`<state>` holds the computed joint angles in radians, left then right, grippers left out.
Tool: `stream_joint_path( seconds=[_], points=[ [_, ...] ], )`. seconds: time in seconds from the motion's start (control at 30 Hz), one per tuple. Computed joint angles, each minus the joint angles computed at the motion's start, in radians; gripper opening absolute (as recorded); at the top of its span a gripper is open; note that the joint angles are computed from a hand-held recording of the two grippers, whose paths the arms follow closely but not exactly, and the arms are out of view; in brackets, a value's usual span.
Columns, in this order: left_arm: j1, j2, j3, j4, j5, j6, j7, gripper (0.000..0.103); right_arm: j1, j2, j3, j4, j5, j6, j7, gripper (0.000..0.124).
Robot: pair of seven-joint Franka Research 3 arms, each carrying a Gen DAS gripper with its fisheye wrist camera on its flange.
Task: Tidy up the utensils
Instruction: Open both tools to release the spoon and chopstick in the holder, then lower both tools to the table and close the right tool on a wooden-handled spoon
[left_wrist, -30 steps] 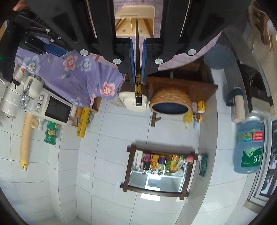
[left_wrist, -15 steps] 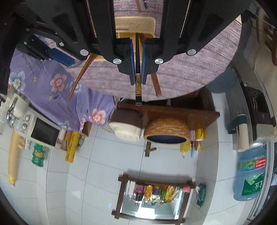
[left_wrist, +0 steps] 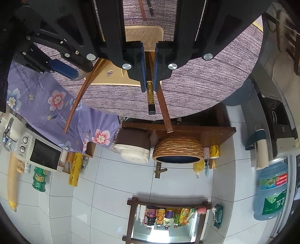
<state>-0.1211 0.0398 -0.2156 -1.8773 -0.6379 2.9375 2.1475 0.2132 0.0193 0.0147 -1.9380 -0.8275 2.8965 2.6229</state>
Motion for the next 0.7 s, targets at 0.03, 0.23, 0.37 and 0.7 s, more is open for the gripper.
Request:
stream_joint_path(
  seconds=[0.03,0.23,0.37,0.7],
  points=[
    [0.001,0.000,-0.001,-0.001,-0.006,-0.002,0.006,0.009,0.000,0.000,0.000,-0.002,0.000,0.004,0.005,0.038],
    [-0.007,-0.032,0.006,-0.029,-0.054,0.009,0.056,0.034,-0.007,-0.018,0.000,-0.022,-0.073,0.016,0.090,0.055],
    [-0.035,-0.095,0.038,-0.092,-0.188,0.041,0.171,0.059,-0.027,-0.070,0.020,-0.066,-0.176,0.010,0.184,0.061],
    [-0.081,-0.249,0.124,-0.401,-0.093,0.076,0.066,0.077,-0.071,-0.224,0.128,-0.302,-0.112,-0.087,0.141,0.063]
  ],
)
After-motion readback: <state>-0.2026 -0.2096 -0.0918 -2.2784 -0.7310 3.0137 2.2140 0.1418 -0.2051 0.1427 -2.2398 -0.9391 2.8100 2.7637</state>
